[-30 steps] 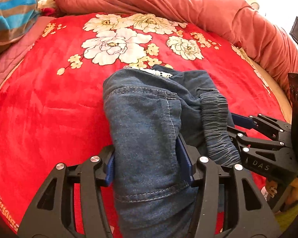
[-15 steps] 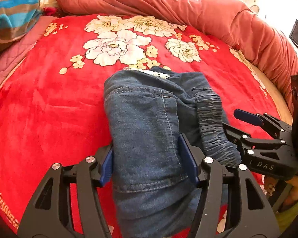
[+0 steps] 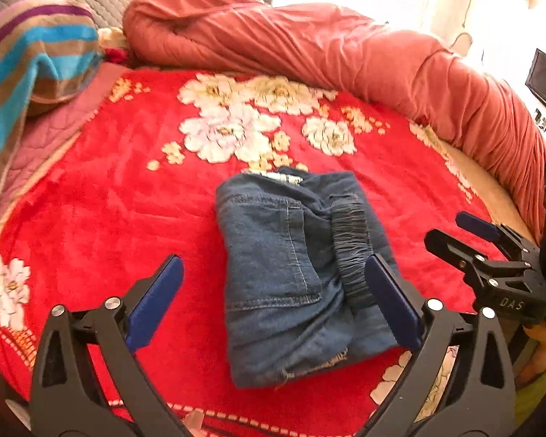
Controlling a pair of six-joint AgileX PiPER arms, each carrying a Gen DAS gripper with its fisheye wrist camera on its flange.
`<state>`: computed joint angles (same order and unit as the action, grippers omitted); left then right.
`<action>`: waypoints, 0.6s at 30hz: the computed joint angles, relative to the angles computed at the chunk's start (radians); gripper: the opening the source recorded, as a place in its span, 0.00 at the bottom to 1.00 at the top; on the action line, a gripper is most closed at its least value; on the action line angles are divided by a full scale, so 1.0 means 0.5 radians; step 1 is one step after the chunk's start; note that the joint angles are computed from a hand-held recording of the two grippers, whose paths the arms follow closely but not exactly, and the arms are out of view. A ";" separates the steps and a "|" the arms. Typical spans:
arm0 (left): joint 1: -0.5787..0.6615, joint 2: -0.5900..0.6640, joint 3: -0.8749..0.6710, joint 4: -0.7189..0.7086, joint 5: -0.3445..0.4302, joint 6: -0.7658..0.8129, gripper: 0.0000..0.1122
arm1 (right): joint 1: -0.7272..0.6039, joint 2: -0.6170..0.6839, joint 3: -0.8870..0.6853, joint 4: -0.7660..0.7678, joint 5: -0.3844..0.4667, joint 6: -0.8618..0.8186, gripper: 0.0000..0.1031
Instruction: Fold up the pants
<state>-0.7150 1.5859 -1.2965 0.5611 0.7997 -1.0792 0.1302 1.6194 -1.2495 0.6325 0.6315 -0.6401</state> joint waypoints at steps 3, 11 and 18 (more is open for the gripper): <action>-0.074 -0.077 0.037 0.079 0.053 -0.088 0.83 | -0.024 -0.124 0.091 0.056 -0.006 -0.058 0.95; -0.332 -0.218 0.165 0.286 0.217 -0.328 0.83 | -0.076 -0.467 0.350 0.162 -0.027 -0.199 0.95; -0.534 -0.289 0.329 0.374 0.300 -0.551 0.83 | -0.081 -0.662 0.520 0.140 -0.052 -0.197 0.95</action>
<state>-0.9818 1.4414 -1.1320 0.7480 0.9496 -1.3546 0.0899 1.2884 -0.9893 0.7025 0.6057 -0.7388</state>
